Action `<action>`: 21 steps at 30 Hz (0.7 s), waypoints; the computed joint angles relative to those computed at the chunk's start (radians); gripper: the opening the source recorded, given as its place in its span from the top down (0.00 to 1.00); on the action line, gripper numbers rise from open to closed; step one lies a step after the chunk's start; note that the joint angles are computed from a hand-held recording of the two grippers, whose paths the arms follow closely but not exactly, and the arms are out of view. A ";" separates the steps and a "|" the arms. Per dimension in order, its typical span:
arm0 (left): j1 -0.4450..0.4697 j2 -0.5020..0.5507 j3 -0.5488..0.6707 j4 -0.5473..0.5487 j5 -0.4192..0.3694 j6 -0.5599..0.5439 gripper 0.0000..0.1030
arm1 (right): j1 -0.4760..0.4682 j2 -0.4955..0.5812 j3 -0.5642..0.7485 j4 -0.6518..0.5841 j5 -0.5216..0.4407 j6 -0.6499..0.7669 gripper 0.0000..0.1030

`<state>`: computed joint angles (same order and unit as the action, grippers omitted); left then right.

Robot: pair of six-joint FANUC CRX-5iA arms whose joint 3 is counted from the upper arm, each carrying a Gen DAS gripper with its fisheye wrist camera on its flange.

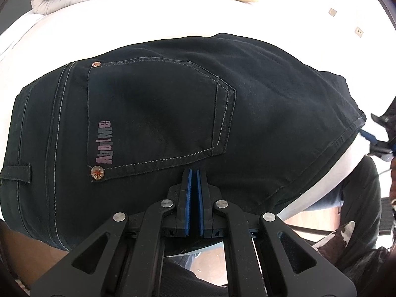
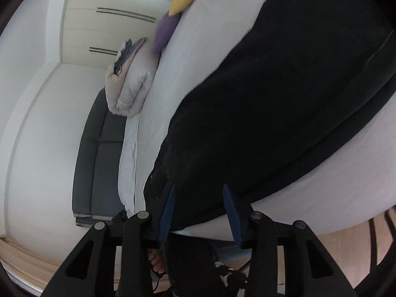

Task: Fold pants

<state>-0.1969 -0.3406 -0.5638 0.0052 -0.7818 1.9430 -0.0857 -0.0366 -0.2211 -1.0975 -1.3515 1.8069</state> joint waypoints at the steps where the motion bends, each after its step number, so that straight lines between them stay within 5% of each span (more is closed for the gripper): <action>1: 0.004 -0.006 -0.007 0.005 0.005 -0.005 0.96 | 0.015 0.010 0.000 -0.002 0.000 -0.008 0.61; 18: 0.024 -0.033 -0.039 0.028 0.019 -0.027 0.96 | 0.107 0.103 -0.003 -0.009 0.037 -0.087 0.63; 21: 0.018 -0.026 -0.027 0.018 0.011 -0.021 0.96 | 0.136 0.112 0.010 0.002 0.050 -0.069 0.82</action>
<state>-0.1788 -0.3662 -0.5912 0.0229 -0.7711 1.9223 0.0502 0.0757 -0.2111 -1.0958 -1.3019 1.7380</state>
